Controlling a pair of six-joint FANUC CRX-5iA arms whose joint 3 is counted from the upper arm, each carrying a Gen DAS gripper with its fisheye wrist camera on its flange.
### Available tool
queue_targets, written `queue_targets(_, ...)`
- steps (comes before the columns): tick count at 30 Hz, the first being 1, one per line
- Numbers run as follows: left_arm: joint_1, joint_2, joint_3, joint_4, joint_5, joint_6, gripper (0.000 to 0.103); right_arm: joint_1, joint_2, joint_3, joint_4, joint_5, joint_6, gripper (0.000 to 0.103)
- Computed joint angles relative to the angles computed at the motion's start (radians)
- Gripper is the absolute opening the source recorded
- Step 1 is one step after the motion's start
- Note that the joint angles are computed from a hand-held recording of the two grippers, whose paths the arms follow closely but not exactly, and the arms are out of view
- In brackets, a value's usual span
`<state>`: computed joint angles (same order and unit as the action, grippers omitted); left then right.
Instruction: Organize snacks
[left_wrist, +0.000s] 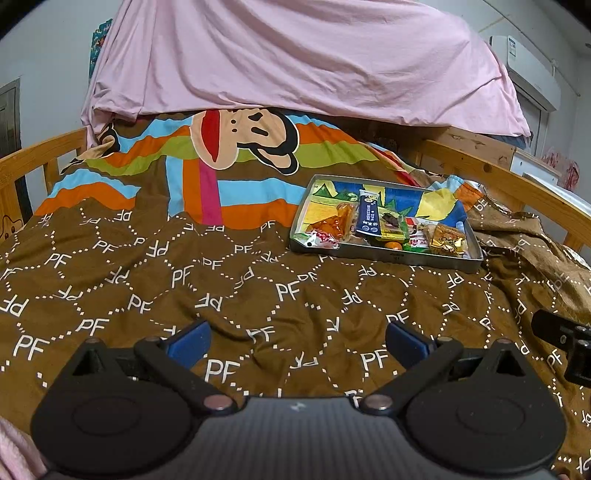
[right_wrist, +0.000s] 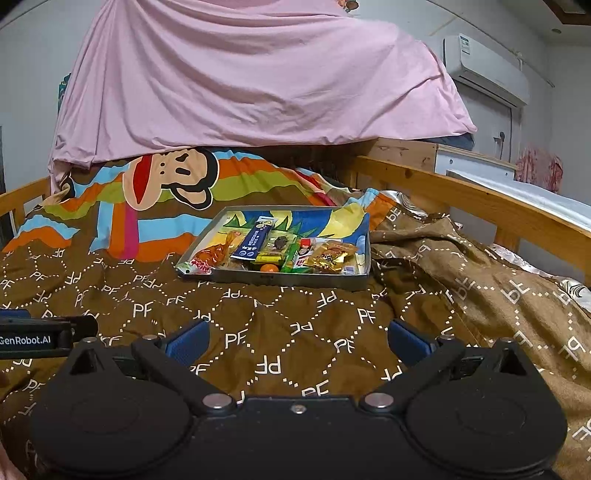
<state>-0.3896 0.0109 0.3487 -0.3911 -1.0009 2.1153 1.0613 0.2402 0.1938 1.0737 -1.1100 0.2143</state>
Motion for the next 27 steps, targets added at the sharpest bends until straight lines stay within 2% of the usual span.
queue_targets(14,0.003,0.000,-0.002,0.010,0.000,-0.005,0.103,-0.001,0.001,0.000,-0.001,0.001,0.005,0.102)
queue_targets(27,0.002,0.012,0.021,0.020,-0.049,-0.016,0.103,-0.001,0.003,0.001,-0.004,0.002,0.009,0.102)
